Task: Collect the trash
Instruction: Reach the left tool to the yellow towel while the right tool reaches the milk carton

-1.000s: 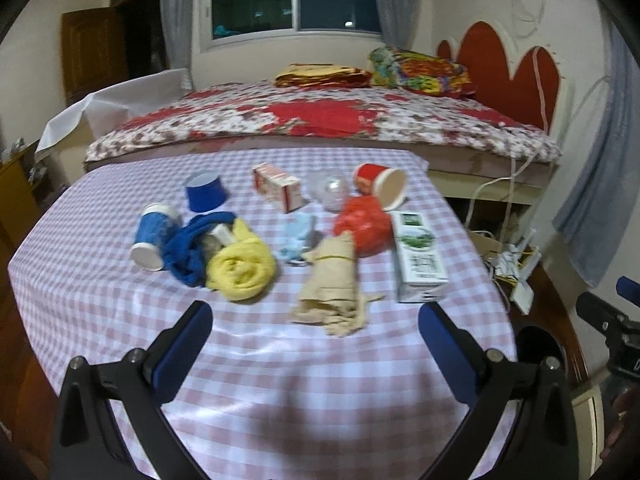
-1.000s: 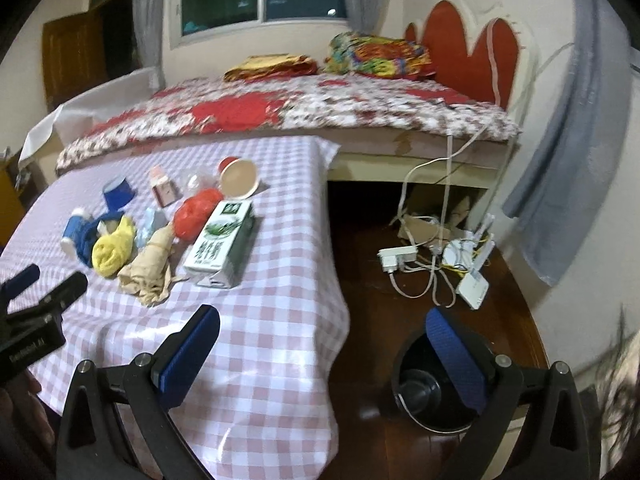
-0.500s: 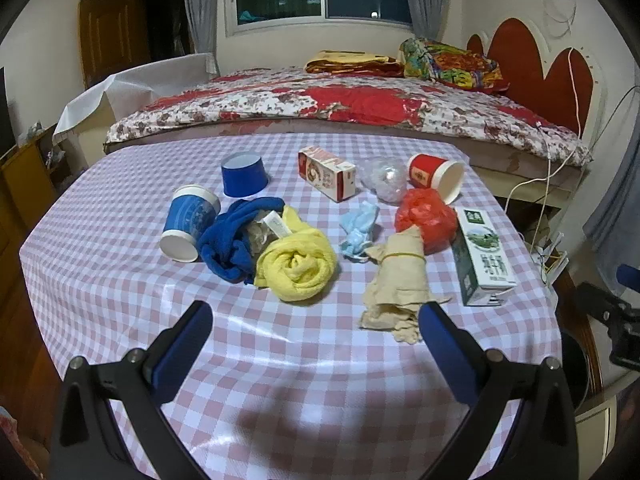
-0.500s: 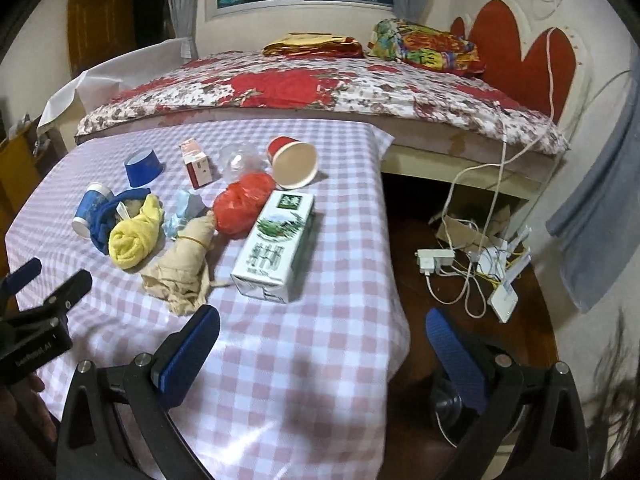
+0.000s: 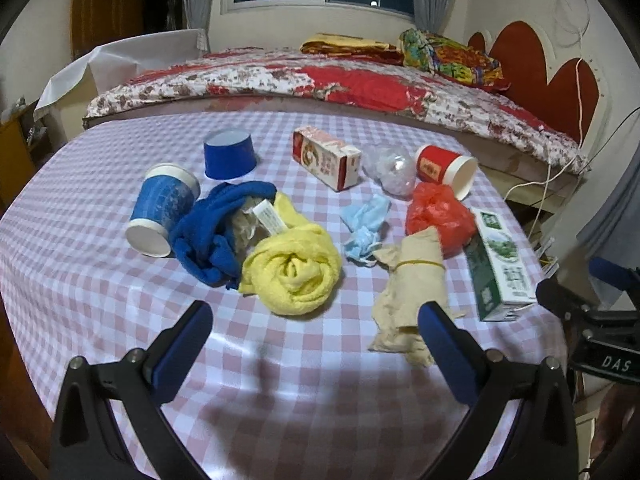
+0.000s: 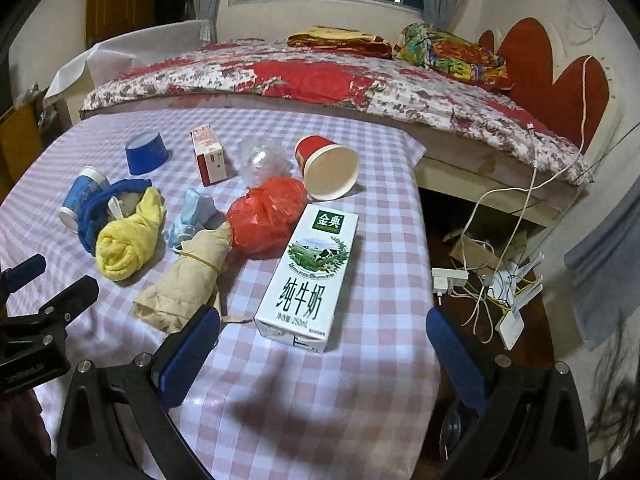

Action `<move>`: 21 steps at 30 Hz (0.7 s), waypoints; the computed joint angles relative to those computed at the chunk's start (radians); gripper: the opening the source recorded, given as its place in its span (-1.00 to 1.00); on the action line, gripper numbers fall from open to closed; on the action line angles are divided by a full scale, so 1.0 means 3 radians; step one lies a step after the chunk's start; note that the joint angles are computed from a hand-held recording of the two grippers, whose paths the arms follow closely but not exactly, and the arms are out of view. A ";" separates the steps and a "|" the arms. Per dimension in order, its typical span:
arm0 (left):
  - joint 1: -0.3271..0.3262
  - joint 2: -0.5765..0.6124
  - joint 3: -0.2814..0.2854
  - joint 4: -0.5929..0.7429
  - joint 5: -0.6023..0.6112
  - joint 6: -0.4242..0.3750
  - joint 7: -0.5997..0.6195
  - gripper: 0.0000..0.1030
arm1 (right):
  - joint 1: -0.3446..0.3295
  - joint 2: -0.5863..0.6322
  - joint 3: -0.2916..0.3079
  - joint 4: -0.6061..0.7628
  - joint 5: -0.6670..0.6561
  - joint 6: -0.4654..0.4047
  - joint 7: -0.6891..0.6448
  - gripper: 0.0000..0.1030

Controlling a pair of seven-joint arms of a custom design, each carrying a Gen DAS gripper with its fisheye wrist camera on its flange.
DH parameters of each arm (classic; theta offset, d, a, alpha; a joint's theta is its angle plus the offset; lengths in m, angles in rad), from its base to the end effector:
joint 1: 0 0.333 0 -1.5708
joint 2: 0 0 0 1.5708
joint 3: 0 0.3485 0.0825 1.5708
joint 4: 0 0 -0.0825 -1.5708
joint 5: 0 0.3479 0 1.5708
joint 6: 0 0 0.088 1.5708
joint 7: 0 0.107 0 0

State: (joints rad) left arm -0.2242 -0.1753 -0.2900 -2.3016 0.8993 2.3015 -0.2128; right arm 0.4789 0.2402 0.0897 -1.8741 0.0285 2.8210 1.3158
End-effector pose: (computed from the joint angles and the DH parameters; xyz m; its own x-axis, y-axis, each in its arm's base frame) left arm 0.4145 -0.2221 0.4911 0.6160 -0.7841 0.0758 -0.5336 -0.4862 -0.6920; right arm 0.5428 0.3385 0.5188 0.6736 -0.7294 0.1195 -0.5097 -0.5755 -0.6395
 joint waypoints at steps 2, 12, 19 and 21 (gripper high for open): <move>0.0023 0.0035 0.0035 -0.0009 0.0027 0.0096 0.0020 0.99 | -0.0005 0.0074 0.0011 0.0084 0.0028 -0.0060 -0.0008 1.00; 0.0132 0.0215 0.0175 0.0027 0.0034 0.0225 0.0257 0.72 | 0.0094 0.0485 -0.0041 0.0606 0.0032 -0.0389 0.0073 0.92; 0.0225 0.0280 0.0248 -0.0022 -0.0004 0.0451 0.0377 0.54 | 0.0131 0.0736 -0.0084 0.0956 -0.0001 -0.0678 0.0197 0.71; 0.0242 0.0310 0.0261 -0.0013 -0.0019 0.0479 0.0426 0.53 | 0.0121 0.0790 -0.0078 0.1032 0.0021 -0.0756 0.0195 0.60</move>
